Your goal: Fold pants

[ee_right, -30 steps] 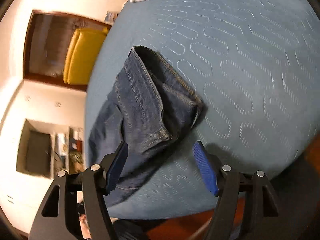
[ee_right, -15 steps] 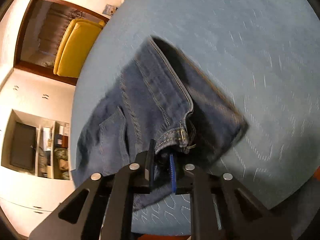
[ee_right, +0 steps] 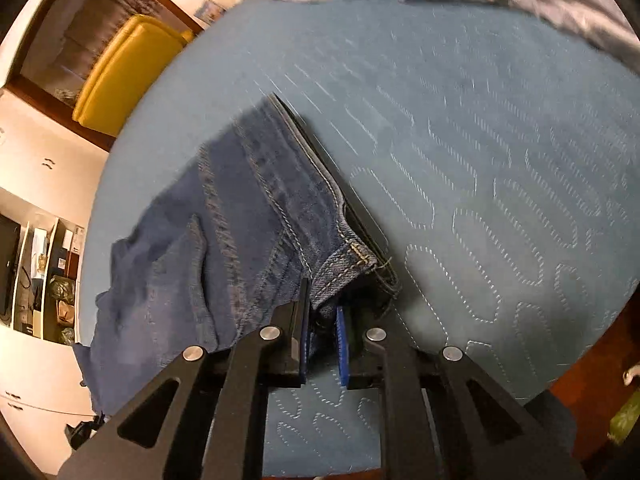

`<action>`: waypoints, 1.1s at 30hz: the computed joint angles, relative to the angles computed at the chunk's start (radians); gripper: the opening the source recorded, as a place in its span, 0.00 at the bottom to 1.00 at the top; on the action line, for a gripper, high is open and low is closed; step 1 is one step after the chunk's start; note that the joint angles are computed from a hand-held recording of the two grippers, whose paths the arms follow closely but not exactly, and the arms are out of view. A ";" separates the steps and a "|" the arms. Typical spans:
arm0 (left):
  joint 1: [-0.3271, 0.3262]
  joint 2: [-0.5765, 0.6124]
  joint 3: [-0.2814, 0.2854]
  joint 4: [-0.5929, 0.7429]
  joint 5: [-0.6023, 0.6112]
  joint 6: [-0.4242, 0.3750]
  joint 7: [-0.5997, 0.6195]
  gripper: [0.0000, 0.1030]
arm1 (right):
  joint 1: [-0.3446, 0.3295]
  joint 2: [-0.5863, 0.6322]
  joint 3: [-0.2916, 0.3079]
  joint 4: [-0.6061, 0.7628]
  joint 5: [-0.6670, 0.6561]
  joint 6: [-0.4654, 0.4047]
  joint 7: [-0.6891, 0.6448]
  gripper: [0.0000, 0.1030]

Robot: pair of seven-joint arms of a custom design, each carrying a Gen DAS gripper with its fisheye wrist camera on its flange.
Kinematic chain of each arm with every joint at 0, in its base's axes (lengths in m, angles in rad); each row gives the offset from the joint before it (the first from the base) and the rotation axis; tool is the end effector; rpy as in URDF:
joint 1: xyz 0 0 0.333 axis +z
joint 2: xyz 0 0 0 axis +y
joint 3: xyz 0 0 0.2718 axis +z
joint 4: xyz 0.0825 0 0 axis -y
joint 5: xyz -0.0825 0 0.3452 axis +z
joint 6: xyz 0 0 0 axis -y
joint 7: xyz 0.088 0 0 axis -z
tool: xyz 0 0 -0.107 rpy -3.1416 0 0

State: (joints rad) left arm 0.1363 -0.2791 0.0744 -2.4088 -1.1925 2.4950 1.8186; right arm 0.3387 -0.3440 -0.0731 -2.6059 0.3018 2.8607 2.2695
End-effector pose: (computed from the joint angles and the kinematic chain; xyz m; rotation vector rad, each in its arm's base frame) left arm 0.4480 0.1020 0.4319 2.4706 -0.9455 1.2881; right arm 0.4252 0.0985 0.4188 -1.0626 2.2881 0.0103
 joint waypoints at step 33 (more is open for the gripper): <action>0.094 0.482 -0.044 0.752 0.857 -0.019 -0.436 0.02 | -0.087 0.112 0.095 0.135 -0.292 -0.162 0.179 0.11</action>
State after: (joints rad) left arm 0.2302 0.2032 0.0301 -1.6564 -0.3353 2.4764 1.3831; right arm 0.2515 -0.2316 0.0217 -2.4706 0.0099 2.6986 2.4485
